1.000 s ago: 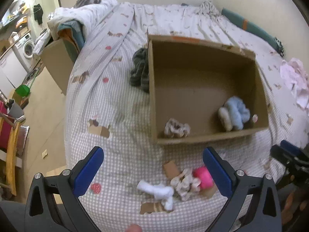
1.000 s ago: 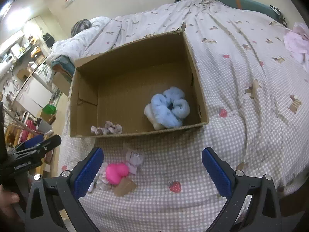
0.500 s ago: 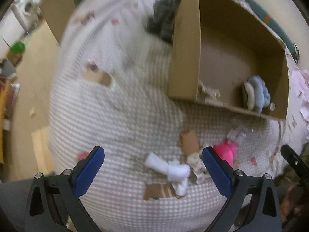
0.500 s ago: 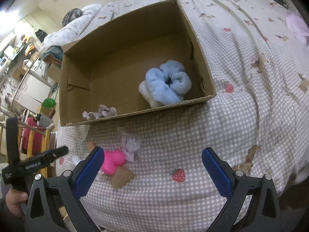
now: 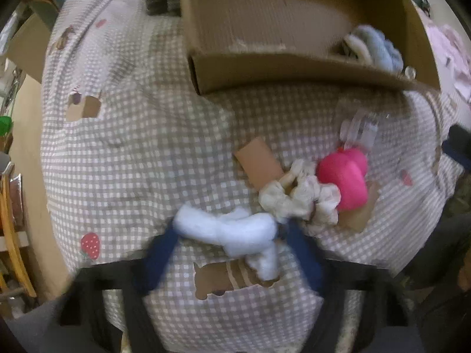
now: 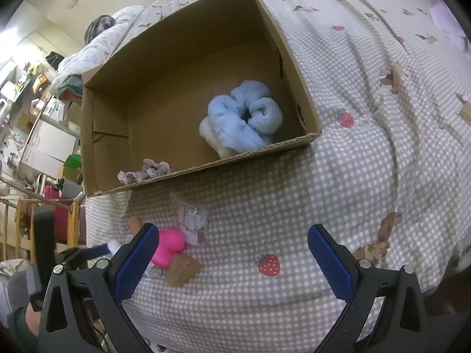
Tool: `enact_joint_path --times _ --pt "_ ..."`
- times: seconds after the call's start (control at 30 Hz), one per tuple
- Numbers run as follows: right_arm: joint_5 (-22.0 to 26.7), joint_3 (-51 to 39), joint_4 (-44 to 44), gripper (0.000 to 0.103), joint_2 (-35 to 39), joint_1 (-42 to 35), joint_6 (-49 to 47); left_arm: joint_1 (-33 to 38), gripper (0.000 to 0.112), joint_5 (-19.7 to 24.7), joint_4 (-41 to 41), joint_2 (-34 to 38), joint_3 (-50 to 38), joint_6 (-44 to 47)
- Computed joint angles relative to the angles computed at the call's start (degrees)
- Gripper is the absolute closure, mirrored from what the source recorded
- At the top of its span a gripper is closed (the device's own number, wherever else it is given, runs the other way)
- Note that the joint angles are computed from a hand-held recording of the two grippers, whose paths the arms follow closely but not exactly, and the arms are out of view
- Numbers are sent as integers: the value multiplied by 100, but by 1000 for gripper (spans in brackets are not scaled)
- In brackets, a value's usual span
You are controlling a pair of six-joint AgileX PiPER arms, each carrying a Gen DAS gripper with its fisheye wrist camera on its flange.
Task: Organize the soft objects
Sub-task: 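Grasp the white sock with the left gripper while the right grasps a small clear item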
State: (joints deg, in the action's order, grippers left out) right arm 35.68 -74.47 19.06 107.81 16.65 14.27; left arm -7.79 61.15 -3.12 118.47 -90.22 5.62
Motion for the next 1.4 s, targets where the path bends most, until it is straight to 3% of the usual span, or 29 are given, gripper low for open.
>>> enact_joint_path --times 0.03,0.13,0.2,0.3,0.43,0.57,0.77,1.03,1.07,1.17,1.27,1.4 --pt "11 -35 26 0 25 -7 -33 27 81 74 -77 49 -25 55" --pt "40 -106 43 0 58 -2 -120 90 91 123 -345 1 31 156" --pt "49 -99 98 0 51 -7 -190 148 91 79 -409 -119 113 127" --pt "72 -110 267 0 73 -12 -305 504 91 360 -624 -271 -37 156" --pt "139 -39 750 0 78 -37 -879 797 91 271 -818 -584 -32 90" --pt "545 -353 988 17 395 200 -1388 953 91 182 -904 -731 -122 61" --pt "971 -1001 293 36 956 895 -1300 834 91 191 -880 -682 -374 -179" --pt "1335 -1691 -369 41 1592 1295 -1032 712 91 42 -840 -545 -379 -346" --pt "1260 -1671 -366 54 1585 1308 -1050 700 91 22 -818 -550 -378 -356" --pt "1305 -1793 -305 69 1689 1306 -1059 677 91 -1 -784 -558 -368 -368" --pt "1256 -1635 -179 91 1603 1133 -1308 659 91 -44 -733 -571 -348 -393" --pt "1085 -1131 80 93 1237 925 -1703 641 91 -81 -660 -575 -340 -430"
